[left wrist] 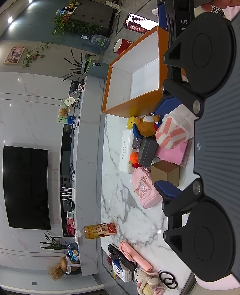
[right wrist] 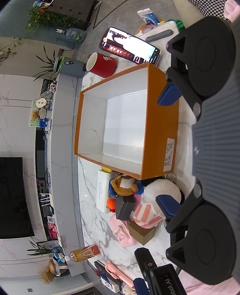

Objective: Organize objects
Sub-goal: 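Reach both tools toward the pink pouch and the small cardboard cube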

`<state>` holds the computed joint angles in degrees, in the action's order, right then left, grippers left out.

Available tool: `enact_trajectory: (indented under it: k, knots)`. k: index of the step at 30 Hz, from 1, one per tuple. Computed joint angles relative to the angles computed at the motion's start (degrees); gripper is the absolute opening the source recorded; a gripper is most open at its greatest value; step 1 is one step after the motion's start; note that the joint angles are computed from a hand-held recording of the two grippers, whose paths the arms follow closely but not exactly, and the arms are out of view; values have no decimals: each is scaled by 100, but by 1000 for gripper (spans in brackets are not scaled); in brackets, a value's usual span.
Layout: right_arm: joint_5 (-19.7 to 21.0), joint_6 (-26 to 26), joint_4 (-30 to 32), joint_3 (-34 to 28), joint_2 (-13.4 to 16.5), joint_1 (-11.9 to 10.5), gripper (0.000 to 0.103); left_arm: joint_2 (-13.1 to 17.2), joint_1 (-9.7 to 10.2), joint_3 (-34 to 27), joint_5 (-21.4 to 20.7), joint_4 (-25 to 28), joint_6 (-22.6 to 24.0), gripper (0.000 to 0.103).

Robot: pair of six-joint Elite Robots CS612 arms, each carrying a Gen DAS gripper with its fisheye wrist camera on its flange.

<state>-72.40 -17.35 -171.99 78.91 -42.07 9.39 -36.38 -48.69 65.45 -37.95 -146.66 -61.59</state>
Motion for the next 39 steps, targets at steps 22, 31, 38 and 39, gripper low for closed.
enact_trajectory:
  k: [22,31,38,39]
  knots:
    - [-10,-97,91,-19,9,21,102,-13,35,18,-186,-39,133,89]
    - [338,-145,-150,-88,120,-16,102,-70,141,146,-663,-295,688,73]
    - [810,-535,427,-422,213,8,71,-124,287,251,-1090,-575,1063,58]
    - [841,-613,513,-475,231,24,69,-129,321,255,-1177,-583,1104,55]
